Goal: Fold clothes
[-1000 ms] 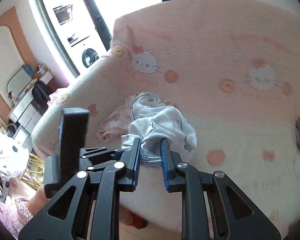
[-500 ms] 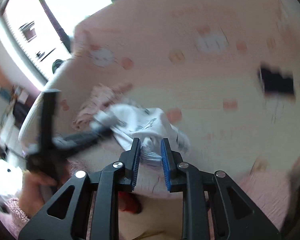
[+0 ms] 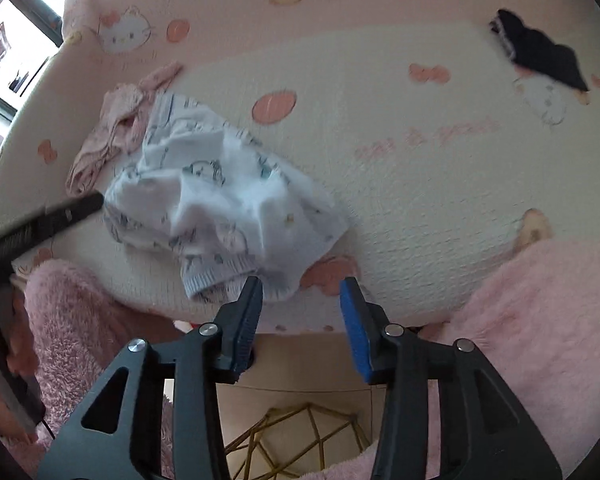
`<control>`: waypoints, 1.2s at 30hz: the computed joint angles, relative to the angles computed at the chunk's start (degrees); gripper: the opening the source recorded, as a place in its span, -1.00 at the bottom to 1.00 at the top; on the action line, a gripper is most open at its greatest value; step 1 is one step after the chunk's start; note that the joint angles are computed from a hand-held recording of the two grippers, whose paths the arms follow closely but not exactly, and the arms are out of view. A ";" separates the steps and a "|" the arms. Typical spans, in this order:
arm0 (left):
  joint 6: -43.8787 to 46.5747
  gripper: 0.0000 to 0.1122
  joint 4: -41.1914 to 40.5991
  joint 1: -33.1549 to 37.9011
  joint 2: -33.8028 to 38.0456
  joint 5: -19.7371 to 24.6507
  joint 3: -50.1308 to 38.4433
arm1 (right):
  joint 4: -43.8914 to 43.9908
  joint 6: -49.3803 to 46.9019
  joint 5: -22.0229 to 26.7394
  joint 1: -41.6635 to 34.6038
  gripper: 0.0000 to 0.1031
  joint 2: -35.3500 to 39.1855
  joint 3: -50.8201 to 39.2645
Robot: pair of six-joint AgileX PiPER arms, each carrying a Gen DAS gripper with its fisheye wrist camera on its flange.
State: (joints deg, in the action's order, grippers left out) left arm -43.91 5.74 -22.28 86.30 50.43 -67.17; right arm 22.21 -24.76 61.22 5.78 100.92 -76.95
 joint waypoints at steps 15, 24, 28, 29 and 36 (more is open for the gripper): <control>-3.15 -0.66 2.60 -4.40 6.12 -0.39 -0.17 | 1.16 -5.47 -3.65 -4.61 -0.12 0.41 5.73; -10.66 -0.66 10.31 -3.25 -7.90 5.78 2.93 | 6.40 -8.57 -4.62 -0.83 0.15 4.27 3.95; -11.33 -0.65 10.51 -3.66 -9.62 5.97 5.04 | 16.50 -17.78 -1.12 -2.29 0.15 3.78 6.38; -11.07 -0.65 9.77 -3.08 -10.07 5.21 6.08 | 18.37 -19.22 -0.09 -2.55 0.15 3.78 6.89; -12.48 -0.64 9.60 -0.63 -10.37 3.89 8.91 | 8.02 -8.66 -9.51 3.23 0.16 4.22 5.38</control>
